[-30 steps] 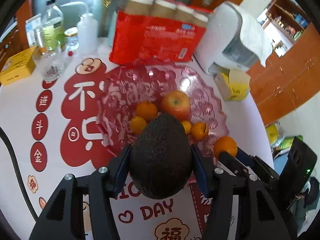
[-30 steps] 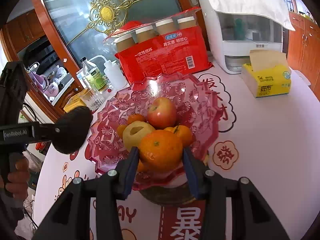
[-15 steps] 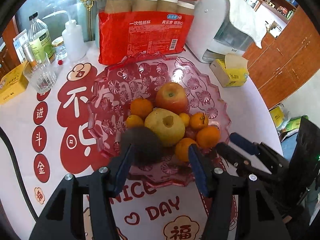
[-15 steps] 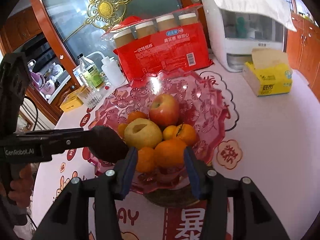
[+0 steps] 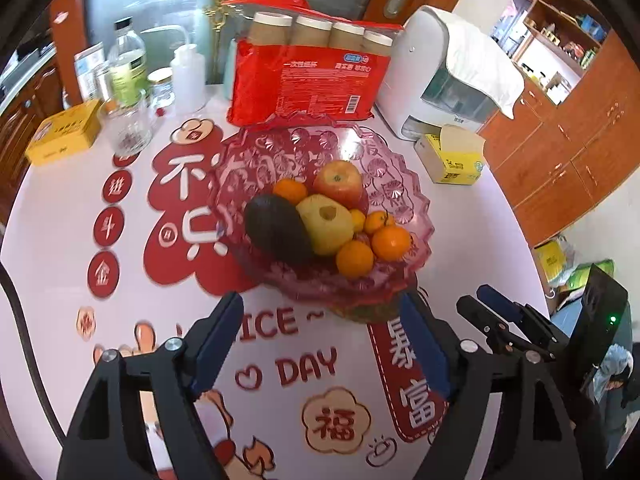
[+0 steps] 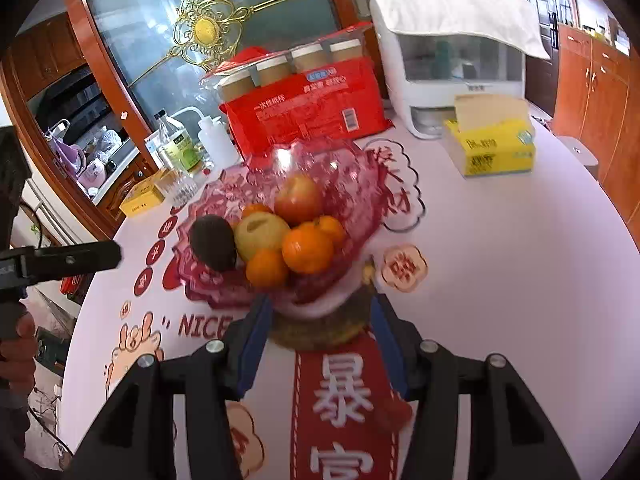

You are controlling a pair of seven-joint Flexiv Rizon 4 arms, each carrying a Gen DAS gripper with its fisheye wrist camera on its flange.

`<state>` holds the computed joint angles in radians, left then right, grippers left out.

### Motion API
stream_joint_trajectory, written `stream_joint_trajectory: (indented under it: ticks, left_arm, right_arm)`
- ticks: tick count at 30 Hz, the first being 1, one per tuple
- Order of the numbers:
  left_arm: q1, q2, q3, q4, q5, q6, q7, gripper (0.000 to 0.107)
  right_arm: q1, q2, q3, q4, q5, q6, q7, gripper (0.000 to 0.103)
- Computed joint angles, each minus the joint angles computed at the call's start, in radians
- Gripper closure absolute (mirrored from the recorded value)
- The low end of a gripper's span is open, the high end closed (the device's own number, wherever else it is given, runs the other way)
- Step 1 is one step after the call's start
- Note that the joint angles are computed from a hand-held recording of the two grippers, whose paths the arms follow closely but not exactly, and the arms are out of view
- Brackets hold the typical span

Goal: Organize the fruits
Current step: 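Withdraw both tools from the bowl toward the banana and red lychee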

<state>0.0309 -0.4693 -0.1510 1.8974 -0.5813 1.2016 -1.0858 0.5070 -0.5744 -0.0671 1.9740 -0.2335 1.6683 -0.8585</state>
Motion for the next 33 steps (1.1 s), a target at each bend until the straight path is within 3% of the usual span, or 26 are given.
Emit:
stream_joint_trajectory:
  ticks: [8,15,27,33]
  left_arm:
    - [-0.033,0.099,0.04,0.171,0.016,0.075,-0.069,0.021]
    - [-0.036,0.135,0.044,0.27,0.016,0.115,-0.133,0.018]
    - [-0.049,0.166,0.074,0.354,0.085,0.11,-0.236,0.018]
    - [-0.069,0.155,0.115,0.338,0.162,0.073,-0.314,0.018]
  right_arm:
    - [0.052,0.061,-0.047,0.123,0.008,0.024,0.0,0.05]
    - [0.08,0.06,-0.046,0.201,0.05,0.101,-0.056,0.04]
    - [0.138,-0.007,-0.057,0.237,0.193,0.212,-0.165,0.038]
    - [0.129,-0.041,-0.044,0.213,0.221,0.192,-0.193,0.038]
